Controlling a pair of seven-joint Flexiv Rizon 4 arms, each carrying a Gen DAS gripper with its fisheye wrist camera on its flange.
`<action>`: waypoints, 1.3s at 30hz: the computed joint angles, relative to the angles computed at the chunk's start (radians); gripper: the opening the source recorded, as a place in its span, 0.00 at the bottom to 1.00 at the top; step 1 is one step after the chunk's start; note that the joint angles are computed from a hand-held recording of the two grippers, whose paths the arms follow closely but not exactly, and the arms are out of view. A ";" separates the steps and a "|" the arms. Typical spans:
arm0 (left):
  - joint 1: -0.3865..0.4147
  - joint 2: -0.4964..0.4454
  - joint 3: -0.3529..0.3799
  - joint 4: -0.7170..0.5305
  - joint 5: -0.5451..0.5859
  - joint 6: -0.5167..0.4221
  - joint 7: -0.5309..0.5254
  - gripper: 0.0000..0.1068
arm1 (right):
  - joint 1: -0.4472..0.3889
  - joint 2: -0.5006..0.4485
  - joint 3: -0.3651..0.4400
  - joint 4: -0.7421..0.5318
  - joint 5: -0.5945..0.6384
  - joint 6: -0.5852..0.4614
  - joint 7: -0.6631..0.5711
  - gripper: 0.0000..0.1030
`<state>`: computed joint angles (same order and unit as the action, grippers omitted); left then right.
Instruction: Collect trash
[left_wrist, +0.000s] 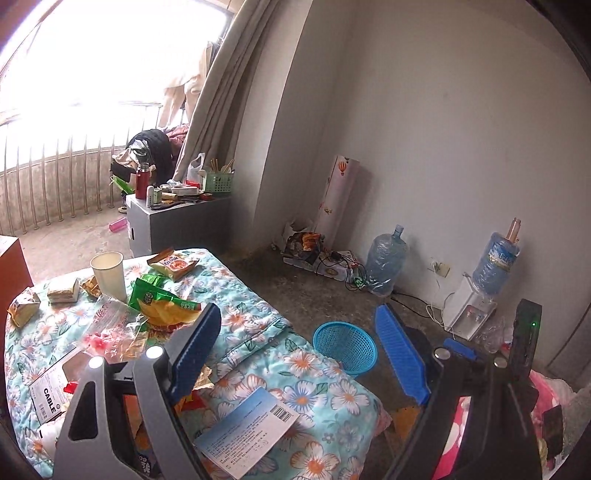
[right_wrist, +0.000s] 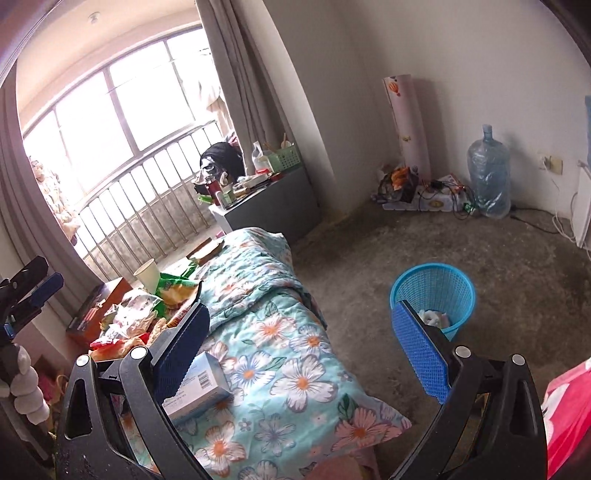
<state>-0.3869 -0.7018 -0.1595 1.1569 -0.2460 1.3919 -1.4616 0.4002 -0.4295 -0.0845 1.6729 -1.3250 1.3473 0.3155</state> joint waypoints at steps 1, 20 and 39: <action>-0.001 -0.006 0.001 -0.011 0.000 -0.007 0.000 0.78 | -0.004 -0.006 0.004 -0.006 0.013 0.007 -0.010 0.92; 0.011 -0.061 0.030 -0.078 0.016 -0.114 -0.019 0.78 | 0.039 -0.108 -0.022 -0.072 0.381 0.157 -0.269 0.92; 0.037 -0.058 0.008 -0.054 -0.008 -0.115 -0.003 0.78 | 0.121 -0.142 -0.046 -0.121 0.685 0.130 -0.523 0.92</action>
<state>-0.3500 -0.7597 -0.1517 1.1025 -0.2536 1.2765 -1.4650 0.5210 -0.5713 -0.1304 1.5518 -0.6402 1.4777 -0.2073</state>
